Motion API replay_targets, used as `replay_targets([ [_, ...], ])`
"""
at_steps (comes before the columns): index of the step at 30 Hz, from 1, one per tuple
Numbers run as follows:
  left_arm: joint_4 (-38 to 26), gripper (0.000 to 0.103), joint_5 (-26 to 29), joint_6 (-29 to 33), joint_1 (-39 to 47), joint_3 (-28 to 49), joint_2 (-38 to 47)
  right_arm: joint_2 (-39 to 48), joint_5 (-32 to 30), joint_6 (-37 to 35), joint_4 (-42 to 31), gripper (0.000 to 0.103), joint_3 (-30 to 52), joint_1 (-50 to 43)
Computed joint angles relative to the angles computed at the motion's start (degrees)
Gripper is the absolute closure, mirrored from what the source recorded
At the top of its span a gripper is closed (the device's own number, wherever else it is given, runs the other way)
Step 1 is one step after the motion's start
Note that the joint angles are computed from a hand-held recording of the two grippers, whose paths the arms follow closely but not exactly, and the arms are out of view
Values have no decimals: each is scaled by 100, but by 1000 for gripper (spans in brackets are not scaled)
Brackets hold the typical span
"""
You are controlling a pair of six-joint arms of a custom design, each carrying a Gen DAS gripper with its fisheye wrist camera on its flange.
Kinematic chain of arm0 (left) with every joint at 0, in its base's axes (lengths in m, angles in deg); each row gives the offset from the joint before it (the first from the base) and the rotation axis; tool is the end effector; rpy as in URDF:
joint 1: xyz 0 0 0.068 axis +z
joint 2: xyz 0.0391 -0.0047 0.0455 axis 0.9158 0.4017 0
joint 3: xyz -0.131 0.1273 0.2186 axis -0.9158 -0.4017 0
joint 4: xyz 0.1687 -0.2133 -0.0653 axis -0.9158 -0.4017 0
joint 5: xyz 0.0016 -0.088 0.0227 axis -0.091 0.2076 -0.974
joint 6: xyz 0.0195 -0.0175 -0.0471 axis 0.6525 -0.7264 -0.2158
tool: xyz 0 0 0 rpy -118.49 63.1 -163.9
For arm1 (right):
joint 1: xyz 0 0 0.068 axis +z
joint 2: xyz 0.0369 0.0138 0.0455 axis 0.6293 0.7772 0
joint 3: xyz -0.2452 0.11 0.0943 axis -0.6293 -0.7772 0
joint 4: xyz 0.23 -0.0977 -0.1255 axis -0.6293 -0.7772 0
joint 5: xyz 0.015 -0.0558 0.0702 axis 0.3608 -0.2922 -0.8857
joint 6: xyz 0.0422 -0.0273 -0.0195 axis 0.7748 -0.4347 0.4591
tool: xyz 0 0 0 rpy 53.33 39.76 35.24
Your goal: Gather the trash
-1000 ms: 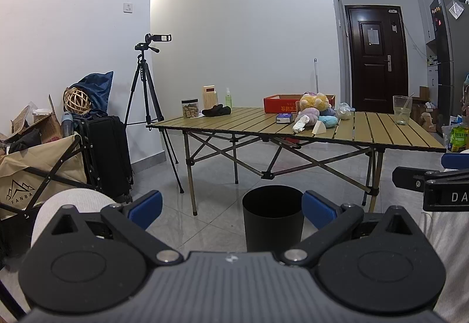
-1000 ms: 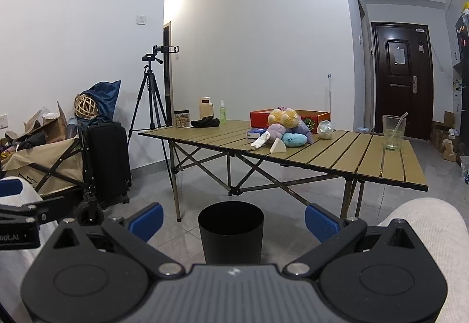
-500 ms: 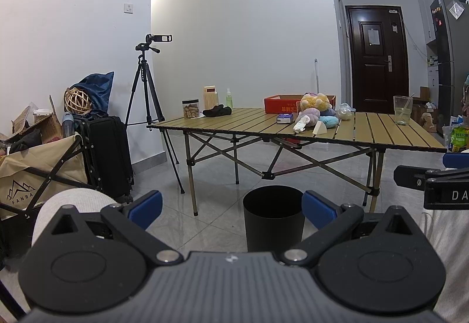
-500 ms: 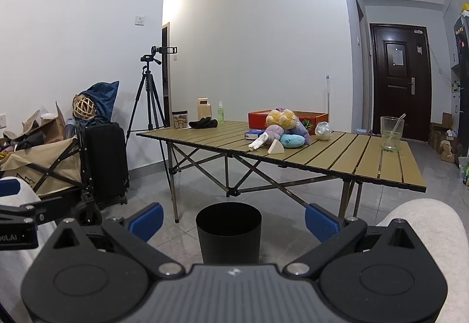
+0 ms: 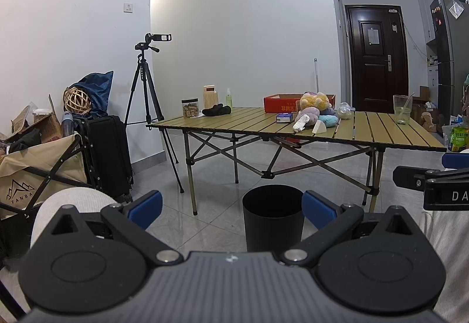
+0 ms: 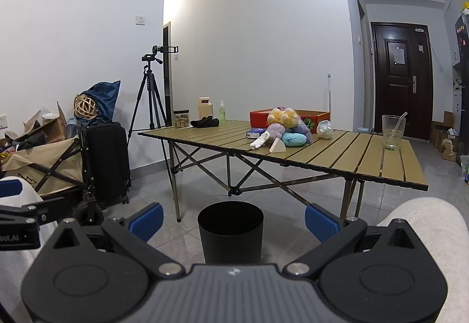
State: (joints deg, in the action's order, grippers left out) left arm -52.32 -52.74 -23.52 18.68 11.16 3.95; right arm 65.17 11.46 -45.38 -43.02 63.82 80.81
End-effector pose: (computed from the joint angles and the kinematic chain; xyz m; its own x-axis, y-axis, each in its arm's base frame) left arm 0.1466 -0.1110 0.2385 -0.2862 -0.0738 -0.9553 -0.5039 0.8596 0.0846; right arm 0.2536 0.2245 0.2262 -0.2475 -0.1499 -0.9572 -0.6181 0.7853 0.0368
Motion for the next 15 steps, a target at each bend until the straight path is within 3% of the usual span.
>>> replay_targets([
  [10, -14, 0, -5, -32, 1, -3, 12, 39, 12, -16, 27, 0, 12, -2],
  [15, 235, 0, 58, 233, 138, -36, 0, 313, 56, -97, 25, 0, 202, -25],
])
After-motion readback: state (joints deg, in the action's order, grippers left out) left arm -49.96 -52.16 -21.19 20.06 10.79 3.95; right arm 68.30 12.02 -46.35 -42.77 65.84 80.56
